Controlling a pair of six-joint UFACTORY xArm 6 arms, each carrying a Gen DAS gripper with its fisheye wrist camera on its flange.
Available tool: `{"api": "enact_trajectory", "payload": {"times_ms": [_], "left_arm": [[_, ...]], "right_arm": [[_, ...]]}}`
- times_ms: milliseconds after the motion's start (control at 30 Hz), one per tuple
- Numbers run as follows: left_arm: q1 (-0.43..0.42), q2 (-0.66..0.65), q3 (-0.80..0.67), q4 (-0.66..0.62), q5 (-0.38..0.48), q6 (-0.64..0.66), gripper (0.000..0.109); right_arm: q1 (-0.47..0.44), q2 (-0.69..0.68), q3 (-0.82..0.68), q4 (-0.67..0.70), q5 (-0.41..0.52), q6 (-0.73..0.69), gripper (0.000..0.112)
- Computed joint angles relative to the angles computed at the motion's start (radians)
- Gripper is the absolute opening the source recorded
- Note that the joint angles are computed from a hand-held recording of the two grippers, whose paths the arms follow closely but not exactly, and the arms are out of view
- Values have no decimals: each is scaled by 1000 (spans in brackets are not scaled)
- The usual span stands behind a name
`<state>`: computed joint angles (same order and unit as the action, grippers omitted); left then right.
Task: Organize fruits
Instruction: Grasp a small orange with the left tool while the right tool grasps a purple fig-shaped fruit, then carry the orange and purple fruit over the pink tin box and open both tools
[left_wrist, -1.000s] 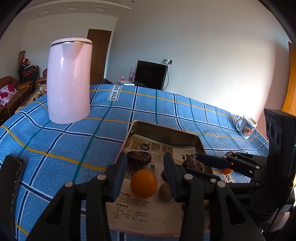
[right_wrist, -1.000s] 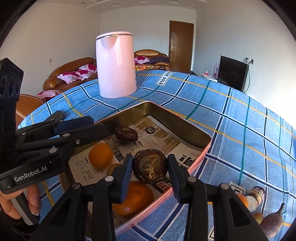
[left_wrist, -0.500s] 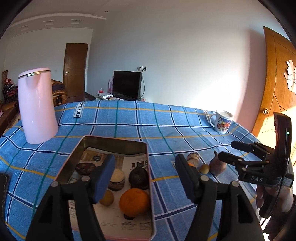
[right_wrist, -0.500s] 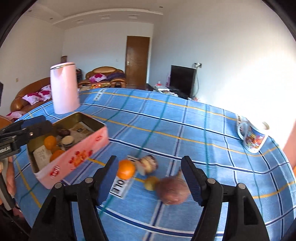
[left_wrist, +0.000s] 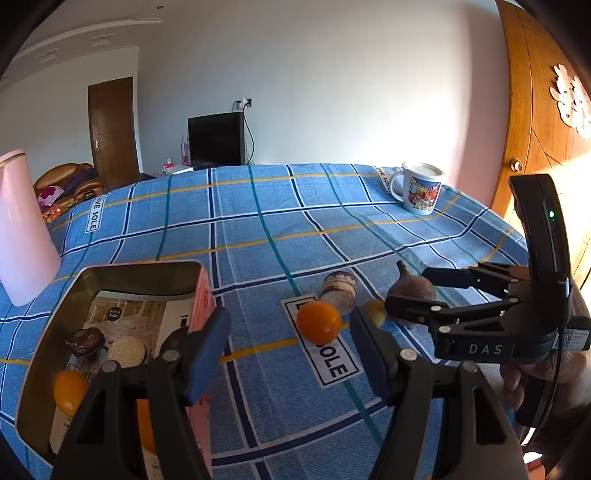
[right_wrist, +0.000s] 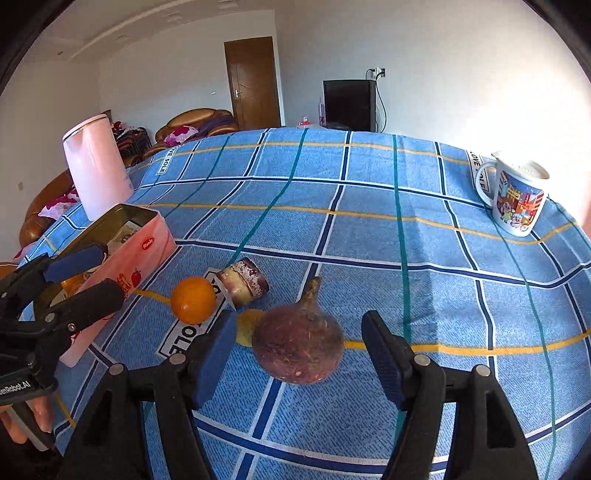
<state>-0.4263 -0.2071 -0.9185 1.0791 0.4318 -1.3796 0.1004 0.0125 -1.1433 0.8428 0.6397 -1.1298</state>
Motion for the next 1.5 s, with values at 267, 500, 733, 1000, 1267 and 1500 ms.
{"api": "enact_trajectory", "payload": {"times_ms": [267, 500, 733, 1000, 1267, 1500], "left_arm": [[-6, 84, -69, -130, -22, 151, 69], [1, 148, -115, -328, -44, 343, 64], [10, 211, -168, -528, -20, 499, 50], [17, 210, -154, -598, -51, 551, 37], [28, 165, -113, -411, -115, 395, 37], [27, 145, -109, -249, -117, 260, 37]], "right_arm": [[-15, 41, -48, -58, 83, 58, 54], [-26, 9, -13, 43, 31, 1, 54], [-47, 20, -33, 85, 53, 7, 54], [-44, 8, -20, 108, 49, -33, 54], [-36, -31, 18, 175, 27, -131, 54], [-41, -60, 44, 257, 25, -217, 54]]}}
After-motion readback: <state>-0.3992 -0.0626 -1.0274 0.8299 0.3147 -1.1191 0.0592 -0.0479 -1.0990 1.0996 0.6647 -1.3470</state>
